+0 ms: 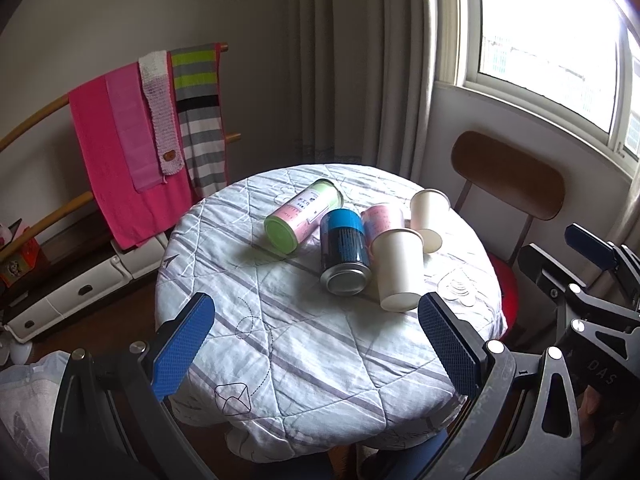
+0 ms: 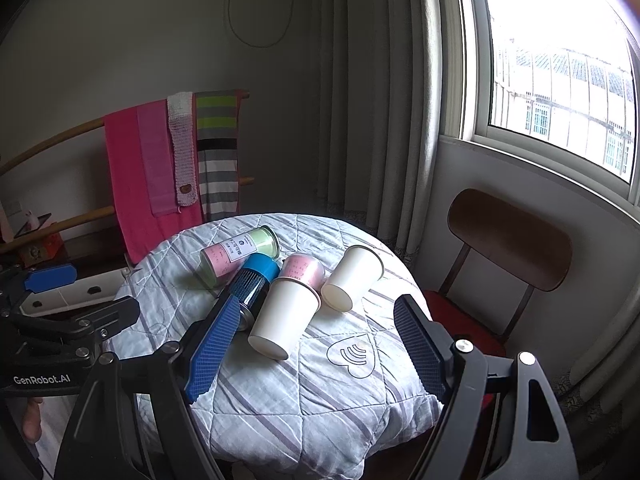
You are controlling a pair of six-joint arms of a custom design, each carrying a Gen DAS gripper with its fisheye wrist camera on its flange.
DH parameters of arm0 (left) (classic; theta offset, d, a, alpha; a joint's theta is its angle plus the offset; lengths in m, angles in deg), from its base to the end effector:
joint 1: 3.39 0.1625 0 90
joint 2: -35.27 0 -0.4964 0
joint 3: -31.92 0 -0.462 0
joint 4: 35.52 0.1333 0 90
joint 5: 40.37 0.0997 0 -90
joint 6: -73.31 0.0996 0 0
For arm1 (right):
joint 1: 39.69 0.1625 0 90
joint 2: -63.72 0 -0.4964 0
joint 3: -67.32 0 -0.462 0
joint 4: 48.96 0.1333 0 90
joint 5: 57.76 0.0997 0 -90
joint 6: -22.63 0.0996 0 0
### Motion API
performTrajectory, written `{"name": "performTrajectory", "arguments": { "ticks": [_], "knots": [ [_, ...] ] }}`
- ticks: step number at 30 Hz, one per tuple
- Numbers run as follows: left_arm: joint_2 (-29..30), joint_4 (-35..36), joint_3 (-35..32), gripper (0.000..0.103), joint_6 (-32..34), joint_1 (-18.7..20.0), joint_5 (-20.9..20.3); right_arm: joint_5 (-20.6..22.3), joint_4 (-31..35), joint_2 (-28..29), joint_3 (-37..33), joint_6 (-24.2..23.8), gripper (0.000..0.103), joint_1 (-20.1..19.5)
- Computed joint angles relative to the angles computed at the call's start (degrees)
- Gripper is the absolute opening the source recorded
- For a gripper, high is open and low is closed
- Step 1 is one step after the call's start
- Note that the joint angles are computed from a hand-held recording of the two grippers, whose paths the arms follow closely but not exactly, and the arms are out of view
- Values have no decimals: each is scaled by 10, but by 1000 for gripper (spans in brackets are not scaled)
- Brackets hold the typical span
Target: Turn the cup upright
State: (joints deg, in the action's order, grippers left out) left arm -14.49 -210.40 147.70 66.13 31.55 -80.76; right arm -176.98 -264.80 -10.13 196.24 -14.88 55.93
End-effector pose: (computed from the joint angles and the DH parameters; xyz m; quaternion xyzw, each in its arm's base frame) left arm -0.3914 -0.5286 0.0905 0.3005 0.8463 -0.3412 0.2774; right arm 0.1350 -0.5067 0.3260 0.1541 -0.7874 0.4823 0.3517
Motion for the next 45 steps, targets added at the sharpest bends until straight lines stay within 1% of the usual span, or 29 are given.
{"name": "performTrajectory", "arguments": {
  "ticks": [9,20,23,30,38,45],
  "knots": [
    [12,21,-16,103,-11,11,6,8,23,0,-7,9,81,-12],
    [34,40,-45,103,-9,21,-8,12,44,3,-18,18,81,-23],
    [41,49,-55,103,-12,26,-18,11,47,5,-22,17,81,-25],
    [63,54,-77,103,-12,33,-11,12,58,9,-30,21,81,-32],
    [84,77,-104,103,-17,45,-22,16,76,14,-42,23,81,-42],
    [102,82,-124,103,-23,56,-22,22,88,18,-52,26,81,-53]
  ]
}}
